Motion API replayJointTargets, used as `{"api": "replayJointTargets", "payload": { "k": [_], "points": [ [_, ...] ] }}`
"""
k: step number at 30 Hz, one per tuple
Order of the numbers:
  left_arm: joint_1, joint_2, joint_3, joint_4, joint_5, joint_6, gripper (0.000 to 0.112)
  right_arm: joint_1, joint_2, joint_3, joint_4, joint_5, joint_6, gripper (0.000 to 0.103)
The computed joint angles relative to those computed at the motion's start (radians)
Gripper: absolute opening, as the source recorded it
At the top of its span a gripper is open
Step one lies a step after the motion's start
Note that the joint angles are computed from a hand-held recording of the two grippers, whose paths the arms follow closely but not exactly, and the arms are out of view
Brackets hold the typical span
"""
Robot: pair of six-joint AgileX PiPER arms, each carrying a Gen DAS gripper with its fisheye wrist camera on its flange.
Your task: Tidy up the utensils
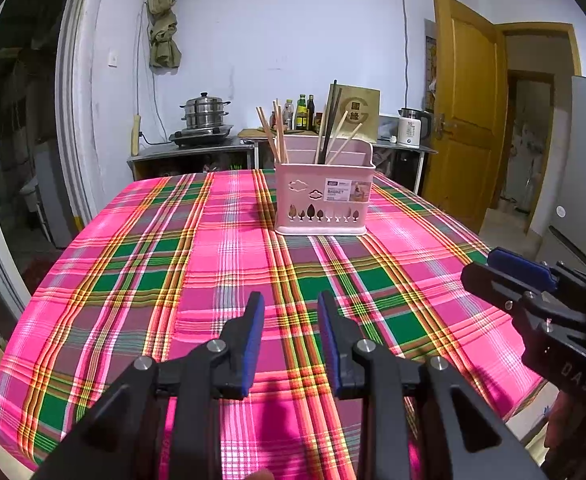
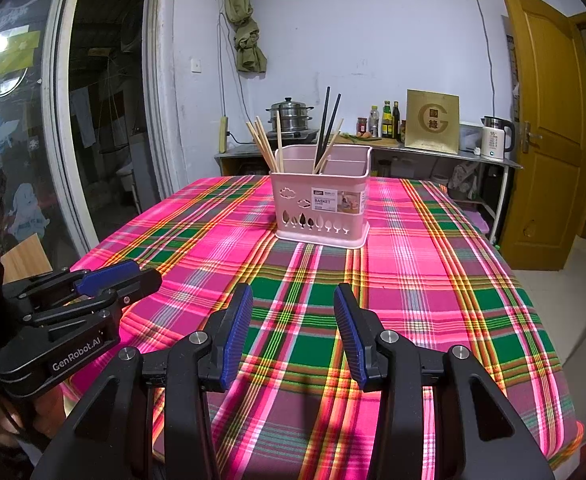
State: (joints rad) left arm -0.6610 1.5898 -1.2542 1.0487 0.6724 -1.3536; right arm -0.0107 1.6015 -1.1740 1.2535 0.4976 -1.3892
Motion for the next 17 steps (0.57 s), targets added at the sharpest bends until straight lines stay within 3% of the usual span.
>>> {"api": "replayJointTargets", "payload": {
  "k": [4,17],
  "points": [
    [-0.011,0.008,-0.001,0.026,0.034,-0.022,0.029,0.001,0.001,0.003,0.002,-0.002,-0.002,0.043],
    [-0.008,0.012,0.003,0.021,0.038,-0.037,0.029,0.001,-0.003,0.011,0.008,-0.002,-0.007,0.043]
  ]
}}
